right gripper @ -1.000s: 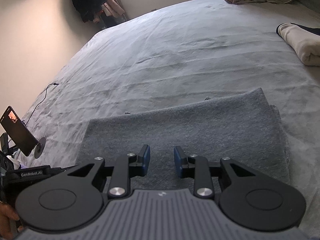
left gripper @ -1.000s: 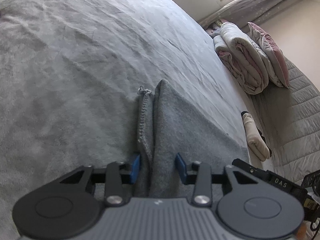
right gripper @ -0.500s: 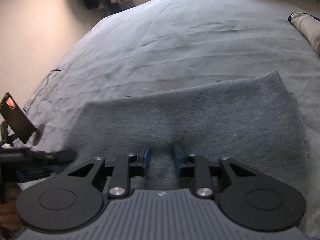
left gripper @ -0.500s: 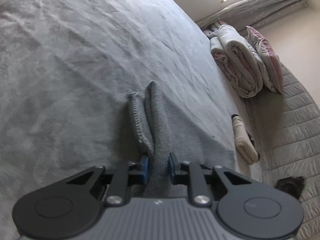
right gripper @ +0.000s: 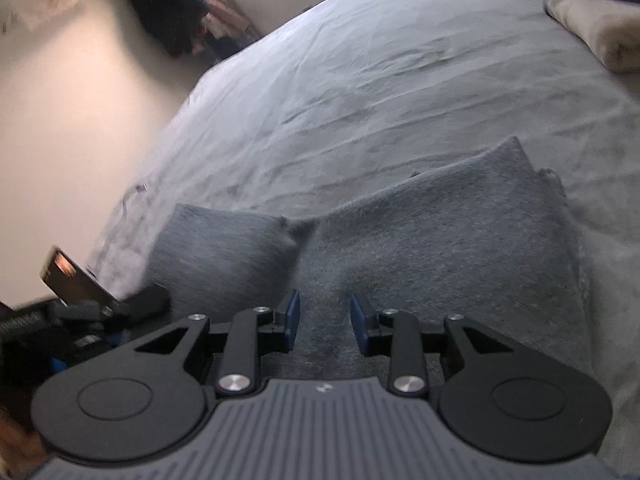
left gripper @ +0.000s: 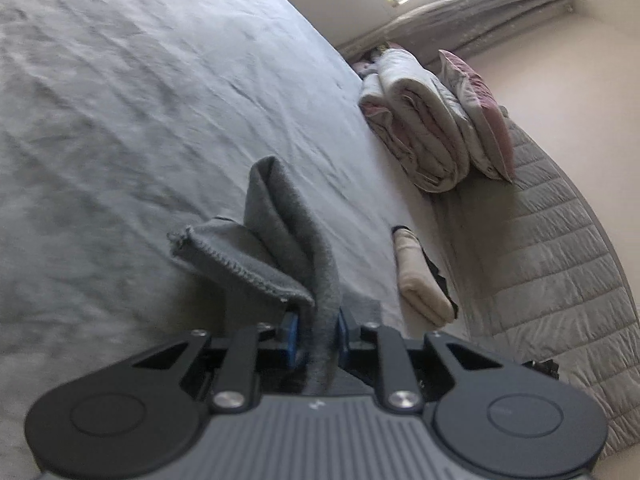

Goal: Fold clothes
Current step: 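Grasp the folded t-shirt edge with both grippers and lift it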

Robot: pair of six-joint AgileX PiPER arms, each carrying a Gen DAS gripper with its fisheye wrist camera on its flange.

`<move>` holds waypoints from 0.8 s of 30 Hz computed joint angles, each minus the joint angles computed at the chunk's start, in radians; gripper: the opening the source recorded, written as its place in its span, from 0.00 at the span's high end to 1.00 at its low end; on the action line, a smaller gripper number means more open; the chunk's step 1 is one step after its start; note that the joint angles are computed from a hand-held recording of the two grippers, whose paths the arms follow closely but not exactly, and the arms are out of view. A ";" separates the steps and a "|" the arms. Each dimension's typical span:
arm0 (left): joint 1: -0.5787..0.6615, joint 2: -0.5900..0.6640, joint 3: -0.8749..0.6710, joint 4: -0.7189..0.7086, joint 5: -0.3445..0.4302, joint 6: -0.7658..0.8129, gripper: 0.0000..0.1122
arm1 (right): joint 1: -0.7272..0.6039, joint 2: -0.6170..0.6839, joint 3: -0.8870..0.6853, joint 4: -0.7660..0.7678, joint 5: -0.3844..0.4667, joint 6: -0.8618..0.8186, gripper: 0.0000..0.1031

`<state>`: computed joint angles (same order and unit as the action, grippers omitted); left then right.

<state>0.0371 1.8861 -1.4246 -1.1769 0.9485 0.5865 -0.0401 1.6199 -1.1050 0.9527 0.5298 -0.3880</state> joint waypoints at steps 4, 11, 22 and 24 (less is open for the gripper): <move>-0.055 0.010 -0.007 -0.013 -0.014 0.005 0.83 | -0.090 -0.019 0.039 0.169 0.075 -0.073 0.65; -0.126 0.085 -0.038 -0.049 0.033 0.001 0.83 | -0.267 0.012 0.153 0.497 0.274 -0.156 0.62; -0.072 0.047 0.019 -0.130 0.096 0.053 0.78 | -0.346 0.002 0.238 0.592 0.371 -0.132 0.53; -0.075 0.025 0.011 -0.051 0.049 0.030 0.78 | -0.326 -0.005 0.229 0.580 0.356 -0.122 0.50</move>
<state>-0.0377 1.9107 -1.4140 -1.2275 0.9973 0.6165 -0.3662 1.6148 -0.8758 1.5322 0.8862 -0.5100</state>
